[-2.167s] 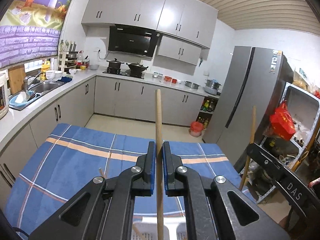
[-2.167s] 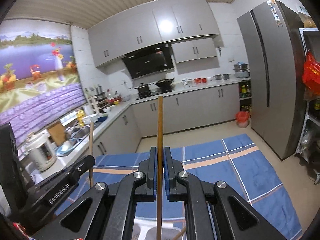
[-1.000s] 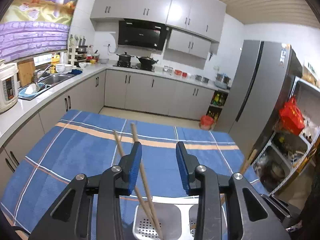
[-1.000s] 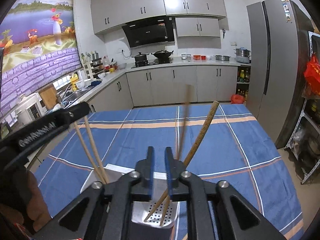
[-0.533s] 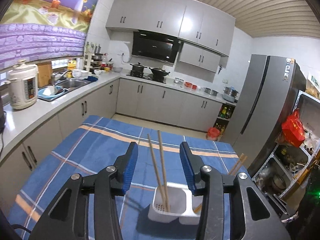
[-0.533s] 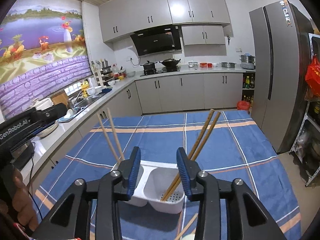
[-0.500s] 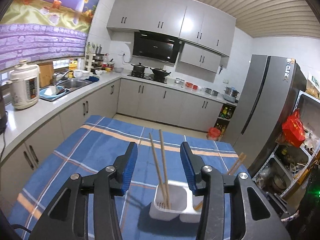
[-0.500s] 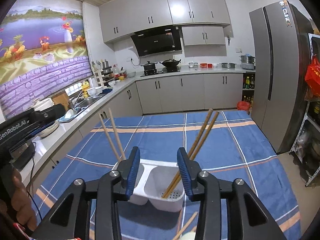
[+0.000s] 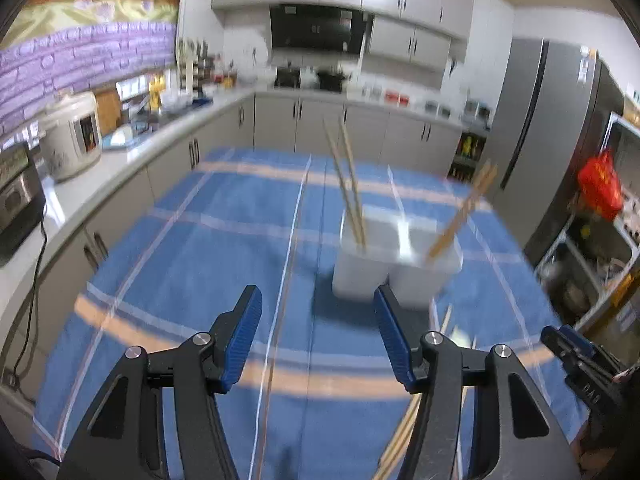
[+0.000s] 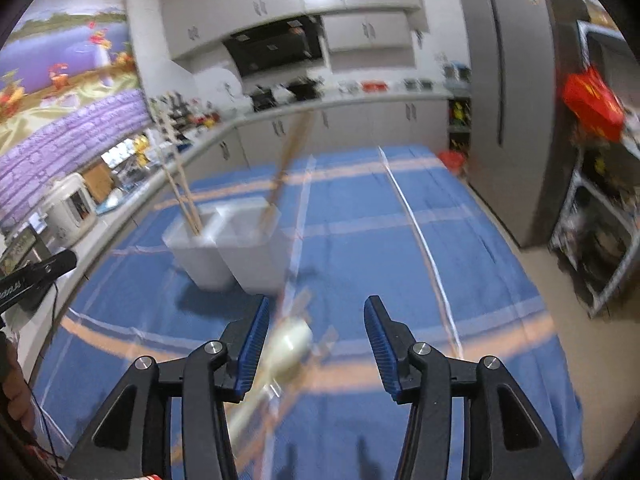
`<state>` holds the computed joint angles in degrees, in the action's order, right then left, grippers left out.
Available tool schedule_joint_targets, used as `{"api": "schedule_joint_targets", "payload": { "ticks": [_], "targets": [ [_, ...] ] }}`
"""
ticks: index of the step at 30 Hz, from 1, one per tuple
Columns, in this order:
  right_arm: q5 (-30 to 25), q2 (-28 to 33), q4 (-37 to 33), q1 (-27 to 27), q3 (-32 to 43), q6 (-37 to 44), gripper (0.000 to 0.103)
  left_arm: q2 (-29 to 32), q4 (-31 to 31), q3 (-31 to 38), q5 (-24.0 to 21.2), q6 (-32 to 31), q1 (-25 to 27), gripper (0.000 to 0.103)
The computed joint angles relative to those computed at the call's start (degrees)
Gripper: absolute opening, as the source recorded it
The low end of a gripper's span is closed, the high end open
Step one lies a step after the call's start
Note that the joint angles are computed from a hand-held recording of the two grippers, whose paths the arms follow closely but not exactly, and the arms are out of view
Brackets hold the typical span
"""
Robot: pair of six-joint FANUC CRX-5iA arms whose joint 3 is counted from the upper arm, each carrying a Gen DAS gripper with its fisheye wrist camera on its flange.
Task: Organize utensils
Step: 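Withdraw both open tools and move them toward the spoons and chopsticks, then close the left tool on the white plastic spoon while the right tool closes on the metal spoon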
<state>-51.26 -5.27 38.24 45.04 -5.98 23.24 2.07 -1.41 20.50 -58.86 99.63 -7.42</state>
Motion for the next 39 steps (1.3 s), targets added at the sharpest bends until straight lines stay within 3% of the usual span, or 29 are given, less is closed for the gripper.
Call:
{"api": "schedule_joint_targets", "payload": {
  "ticks": [8,16,20,26,33,35,39],
  "targets": [
    [-4.0,-7.1,-4.5,1.7,-7.4,-3.3,0.053,0.7,2.8,-3.3,-5.6,-0.1,-0.9,0.057],
    [-4.9,-9.5,-6.5,3.6,-10.1,-4.5,0.053,6.0,9.8,-2.9,-6.7,-9.4,-2.6,0.055],
    [-5.5,-9.3,-7.3,4.1,-9.8,-3.7,0.053,9.9,13.4,-1.6,-7.2,-14.6,-4.0,0.041],
    [-7.2,-9.0,-8.1,4.6,-9.5,-3.2,0.053,15.3,13.9,3.3,-8.9,-17.1,-5.5,0.026],
    [-8.2,-8.3,-8.8,4.0,-9.0,-4.0,0.053,18.3,12.5,7.4,-9.3,-19.7,-7.0,0.019],
    [-8.1,-8.0,-8.8,3.8,-8.8,-4.3,0.053,19.3,13.0,8.7,-10.0,-21.1,-7.2,0.003],
    [-7.8,-7.0,-9.8,3.5,-7.7,-3.6,0.053,21.8,12.4,12.5,-11.7,-21.3,-7.6,0.001]
  ]
}}
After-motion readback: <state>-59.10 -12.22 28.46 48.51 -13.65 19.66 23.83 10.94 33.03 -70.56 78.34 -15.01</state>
